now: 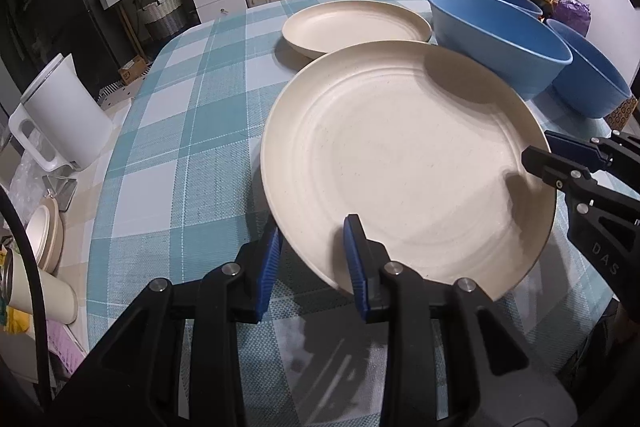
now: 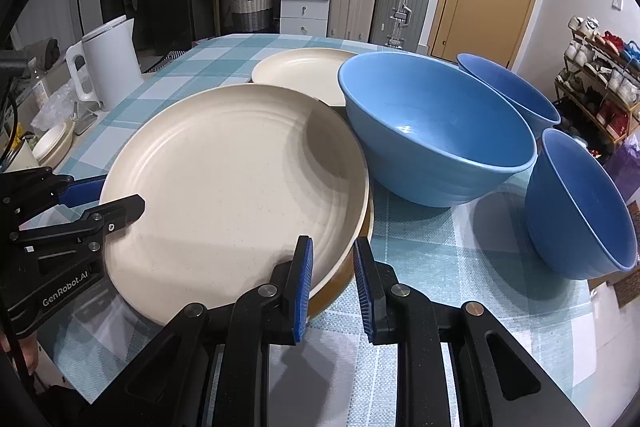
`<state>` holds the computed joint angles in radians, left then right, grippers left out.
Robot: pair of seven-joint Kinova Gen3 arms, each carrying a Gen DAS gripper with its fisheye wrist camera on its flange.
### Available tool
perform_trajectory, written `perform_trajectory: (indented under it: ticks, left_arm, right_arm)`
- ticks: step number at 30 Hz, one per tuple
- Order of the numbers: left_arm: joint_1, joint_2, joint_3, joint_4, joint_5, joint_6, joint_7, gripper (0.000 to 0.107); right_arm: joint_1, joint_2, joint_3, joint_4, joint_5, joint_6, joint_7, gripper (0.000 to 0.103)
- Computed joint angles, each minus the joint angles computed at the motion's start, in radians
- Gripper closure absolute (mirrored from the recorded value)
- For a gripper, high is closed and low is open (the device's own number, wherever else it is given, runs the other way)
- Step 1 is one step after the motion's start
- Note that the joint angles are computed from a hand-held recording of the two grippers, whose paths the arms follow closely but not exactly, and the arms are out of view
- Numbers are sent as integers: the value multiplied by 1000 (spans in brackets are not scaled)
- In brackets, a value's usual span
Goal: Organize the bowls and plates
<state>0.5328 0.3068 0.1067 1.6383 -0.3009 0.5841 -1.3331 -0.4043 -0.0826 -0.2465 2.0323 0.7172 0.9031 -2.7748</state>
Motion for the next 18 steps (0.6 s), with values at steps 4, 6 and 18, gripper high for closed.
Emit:
perform_trajectory:
  ticks: [4,6,18]
  left_arm:
    - [37,8,-23,0,-53,-1,45,79]
    - [51,11,-31,0,-79,0,65,79]
    - [102,32,-49,1,-184,10,138,76]
  right_arm:
    - [-5,8,-2,-4,1,10,-2,82]
    - [-8,11,-4,-5,5,18,-6,82]
    - [-39,40,6,-9,29,55,-30,81]
